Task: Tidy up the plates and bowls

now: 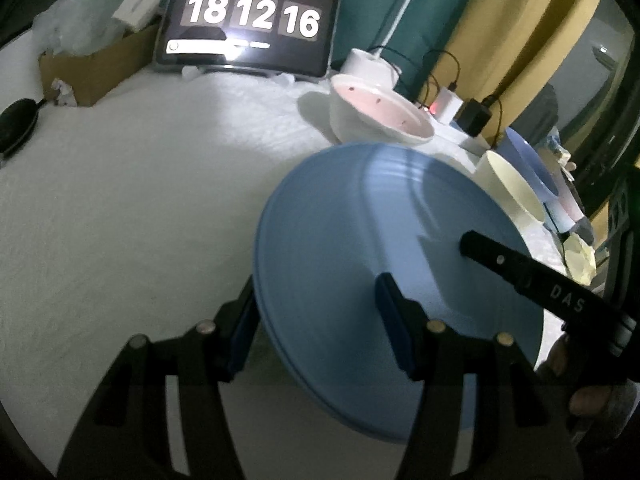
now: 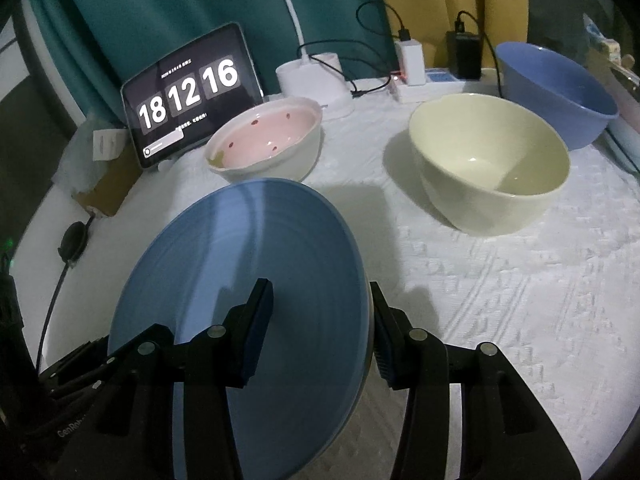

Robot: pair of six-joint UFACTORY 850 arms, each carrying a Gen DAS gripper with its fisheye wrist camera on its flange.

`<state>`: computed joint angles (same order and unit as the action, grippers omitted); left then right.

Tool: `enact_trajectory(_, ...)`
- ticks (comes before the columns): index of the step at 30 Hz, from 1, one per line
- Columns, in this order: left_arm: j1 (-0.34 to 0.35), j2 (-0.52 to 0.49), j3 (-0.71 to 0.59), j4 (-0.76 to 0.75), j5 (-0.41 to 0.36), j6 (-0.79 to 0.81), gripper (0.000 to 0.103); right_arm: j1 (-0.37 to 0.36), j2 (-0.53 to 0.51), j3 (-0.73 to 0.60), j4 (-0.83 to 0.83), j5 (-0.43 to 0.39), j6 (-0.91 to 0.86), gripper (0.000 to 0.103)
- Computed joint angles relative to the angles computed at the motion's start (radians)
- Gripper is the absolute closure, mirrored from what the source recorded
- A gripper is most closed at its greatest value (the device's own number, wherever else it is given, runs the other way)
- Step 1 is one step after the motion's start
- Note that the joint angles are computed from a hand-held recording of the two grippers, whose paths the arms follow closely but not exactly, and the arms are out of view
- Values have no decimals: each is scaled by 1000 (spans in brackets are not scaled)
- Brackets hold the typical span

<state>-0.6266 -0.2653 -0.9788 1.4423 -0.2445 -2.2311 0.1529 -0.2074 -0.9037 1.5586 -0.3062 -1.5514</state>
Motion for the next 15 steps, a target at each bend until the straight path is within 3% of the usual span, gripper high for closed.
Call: enact_trajectory(15,-15,-19,-25,-140,-59,178,44,10,-24,-9,-103,31,111,51)
